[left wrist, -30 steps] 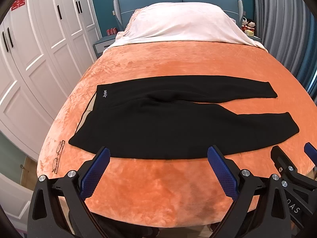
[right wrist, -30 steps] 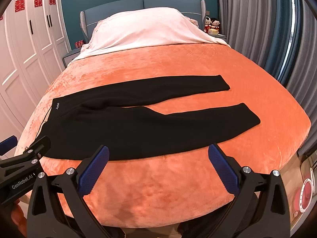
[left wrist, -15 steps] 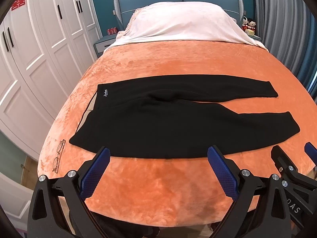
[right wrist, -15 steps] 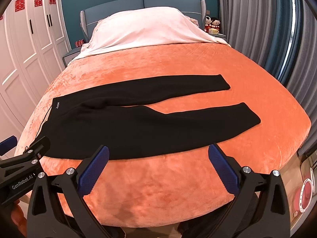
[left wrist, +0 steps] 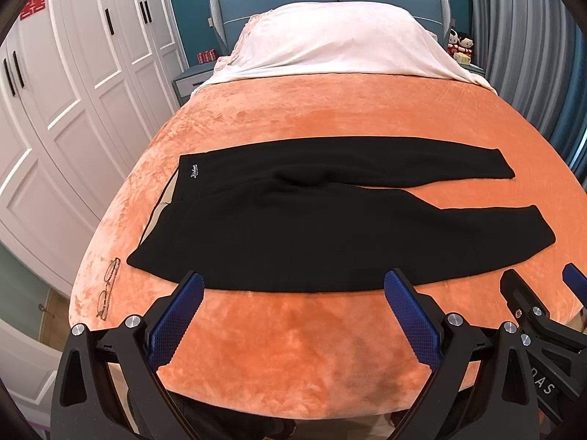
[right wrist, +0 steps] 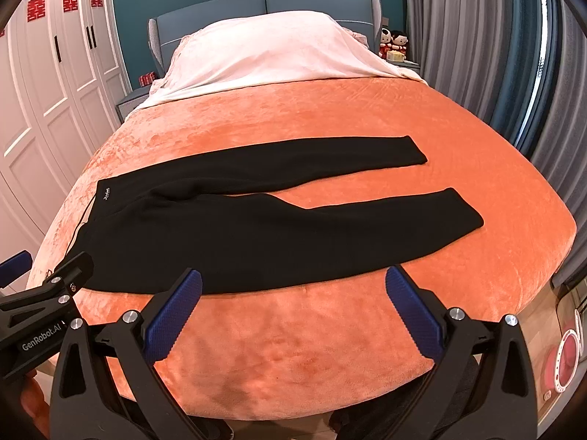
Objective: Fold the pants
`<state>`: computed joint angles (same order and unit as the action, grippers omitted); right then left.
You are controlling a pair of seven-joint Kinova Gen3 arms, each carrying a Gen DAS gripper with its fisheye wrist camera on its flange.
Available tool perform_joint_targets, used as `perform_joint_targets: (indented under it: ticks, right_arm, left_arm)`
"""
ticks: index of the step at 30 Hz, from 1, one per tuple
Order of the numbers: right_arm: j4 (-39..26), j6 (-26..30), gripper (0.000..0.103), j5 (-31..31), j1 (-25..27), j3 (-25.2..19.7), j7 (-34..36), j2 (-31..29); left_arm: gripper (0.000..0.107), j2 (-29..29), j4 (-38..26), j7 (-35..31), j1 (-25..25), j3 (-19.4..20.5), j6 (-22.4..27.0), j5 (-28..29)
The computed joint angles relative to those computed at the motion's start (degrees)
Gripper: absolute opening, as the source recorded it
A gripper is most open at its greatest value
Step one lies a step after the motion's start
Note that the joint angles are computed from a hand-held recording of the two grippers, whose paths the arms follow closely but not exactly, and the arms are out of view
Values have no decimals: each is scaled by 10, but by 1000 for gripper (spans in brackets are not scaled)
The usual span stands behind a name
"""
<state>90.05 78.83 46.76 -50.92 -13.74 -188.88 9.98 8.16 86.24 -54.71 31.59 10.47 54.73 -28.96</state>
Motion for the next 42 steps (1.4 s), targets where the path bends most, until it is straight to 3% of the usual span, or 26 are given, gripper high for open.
perform_joint_targets:
  ticks: [6,13,16,22,26,28,30,32,33,34,36,40,42]
  right_arm:
    - [5,-12,98,-6,23,-13,3,2]
    - [32,-42,98,3,202,-180,-9,5]
    - [72,-110,98,-21,282,-195,18,-16]
    - [124,-250,98,-44,441,-124,158,-27]
    - [97,-343,98,-60,547,-71,251,17]
    - [64,-389,98,-82,601,-48,298,68]
    - [30,-417,98,-102,654,-51,344,113]
    - [-23,-409,96,-108,707,-80,391,165]
    - [-46,-399,85,-116,723,-92,414,185]
    - [-73,-393,79,-121,731,-94,437,209]
    - [-118,-380,78,-146,738,-91,484,246]
    - [-205,-353,78,-222,703,-24,573,309]
    - [-231,-346,71,-269,690,9,612,328]
  left_arm:
    - [97,10,-6,-8,-1,-2,3,5]
    - [97,44,-28,-29,1,-10,10,19]
    - [97,65,-41,-43,1,-18,10,28]
    - [97,123,-85,-50,10,-41,18,35]
    - [97,170,-136,-98,-25,-38,15,106]
    - [97,189,-155,-109,-33,-45,9,130]
    - [97,213,-177,-104,-30,-58,7,136]
    - [97,243,-212,-111,-32,-64,21,146]
    - [97,256,-229,-116,-32,-66,30,150]
    - [97,271,-248,-125,-35,-67,39,155]
    - [97,293,-272,-134,-34,-75,47,158]
    - [97,319,-296,-136,-31,-92,48,154]
    - [97,336,-322,-140,-31,-96,63,153]
